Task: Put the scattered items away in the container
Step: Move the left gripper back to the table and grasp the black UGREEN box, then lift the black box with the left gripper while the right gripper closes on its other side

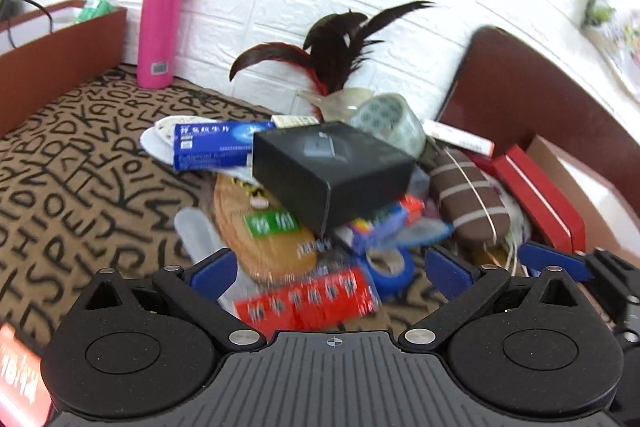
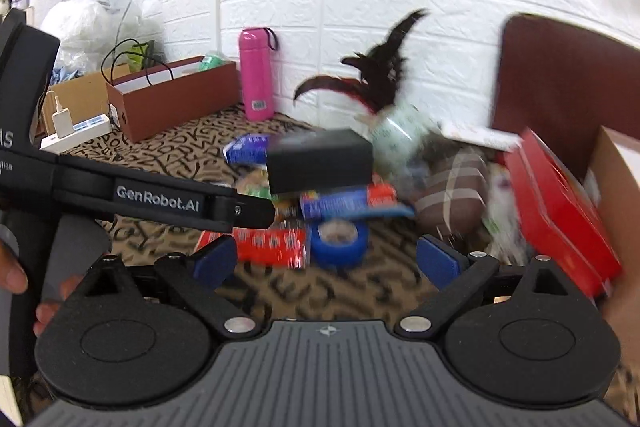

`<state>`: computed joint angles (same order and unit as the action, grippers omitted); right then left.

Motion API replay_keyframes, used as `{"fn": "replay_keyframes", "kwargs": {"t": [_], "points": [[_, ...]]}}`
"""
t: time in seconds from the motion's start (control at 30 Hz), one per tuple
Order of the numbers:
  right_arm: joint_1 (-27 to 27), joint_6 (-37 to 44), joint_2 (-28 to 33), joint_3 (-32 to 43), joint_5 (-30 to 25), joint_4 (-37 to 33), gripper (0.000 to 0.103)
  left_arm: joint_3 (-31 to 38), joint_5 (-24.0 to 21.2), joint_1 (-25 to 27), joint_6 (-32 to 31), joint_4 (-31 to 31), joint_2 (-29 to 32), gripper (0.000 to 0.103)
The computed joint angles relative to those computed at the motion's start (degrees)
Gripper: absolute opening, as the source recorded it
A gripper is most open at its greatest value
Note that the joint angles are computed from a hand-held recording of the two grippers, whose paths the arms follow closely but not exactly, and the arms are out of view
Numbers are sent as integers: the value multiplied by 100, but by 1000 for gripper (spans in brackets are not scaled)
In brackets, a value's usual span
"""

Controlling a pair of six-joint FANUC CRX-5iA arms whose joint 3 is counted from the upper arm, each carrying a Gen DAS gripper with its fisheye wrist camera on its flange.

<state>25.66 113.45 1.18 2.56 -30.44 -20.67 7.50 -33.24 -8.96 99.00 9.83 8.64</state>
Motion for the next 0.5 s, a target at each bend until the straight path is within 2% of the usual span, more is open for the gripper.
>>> {"fn": "replay_keyframes", "kwargs": {"t": [0.1, 0.23, 0.5], "points": [[-22, 273, 493, 514, -55, -57, 100, 131, 122, 141, -503, 500, 270, 103], [-188, 922, 1168, 1395, -548, -467, 100, 193, 293, 238, -1292, 1400, 585, 103], [-466, 1881, 2020, 2592, -1384, -1249, 100, 544, 165, 301, -2101, 2046, 1053, 102]]}}
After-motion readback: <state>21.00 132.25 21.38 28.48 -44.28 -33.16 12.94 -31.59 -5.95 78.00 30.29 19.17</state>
